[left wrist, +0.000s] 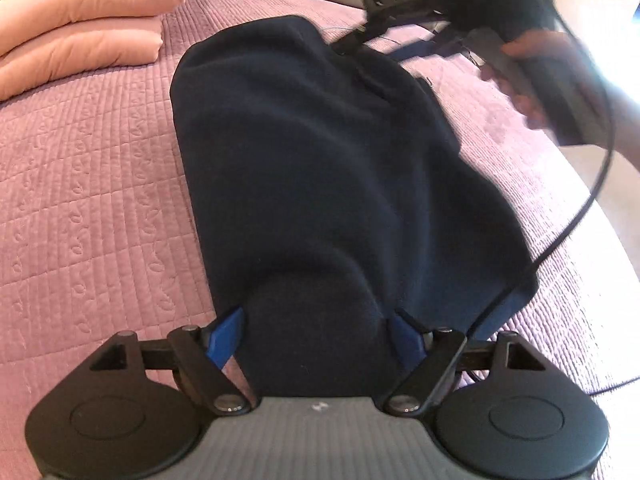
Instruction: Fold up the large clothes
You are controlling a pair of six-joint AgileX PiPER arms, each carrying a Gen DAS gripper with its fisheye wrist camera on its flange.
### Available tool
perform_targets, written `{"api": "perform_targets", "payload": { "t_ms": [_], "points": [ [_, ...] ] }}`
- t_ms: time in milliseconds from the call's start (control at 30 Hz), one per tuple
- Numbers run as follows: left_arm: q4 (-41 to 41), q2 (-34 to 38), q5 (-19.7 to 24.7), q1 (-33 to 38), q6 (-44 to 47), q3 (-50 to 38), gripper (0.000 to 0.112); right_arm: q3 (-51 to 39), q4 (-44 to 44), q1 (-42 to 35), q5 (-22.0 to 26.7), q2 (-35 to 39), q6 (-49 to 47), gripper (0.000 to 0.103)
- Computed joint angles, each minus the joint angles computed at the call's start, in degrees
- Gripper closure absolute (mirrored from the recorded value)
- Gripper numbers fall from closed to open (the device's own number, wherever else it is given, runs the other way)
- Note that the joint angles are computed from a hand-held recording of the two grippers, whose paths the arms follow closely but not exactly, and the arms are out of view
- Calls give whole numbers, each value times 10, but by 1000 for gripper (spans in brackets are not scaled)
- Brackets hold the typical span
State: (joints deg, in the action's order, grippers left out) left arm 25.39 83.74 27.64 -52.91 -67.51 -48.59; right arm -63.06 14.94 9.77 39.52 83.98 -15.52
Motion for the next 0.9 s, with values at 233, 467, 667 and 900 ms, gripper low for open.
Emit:
{"api": "perform_targets", "payload": {
  "t_ms": [233,467,667,900],
  "points": [
    [22,23,20,-17,-13,-21,25,79,90,-140,-41,-81,-101,20],
    [13,16,14,-13,-5,-16,25,18,229,-18,-89,1,-347,5],
    [-1,4,-16,1,9,4,24,-109,21,66,-82,152,-195,5],
    [-26,3,-37,15,30,12,22,32,-64,112,-212,97,-59,101]
  ]
}}
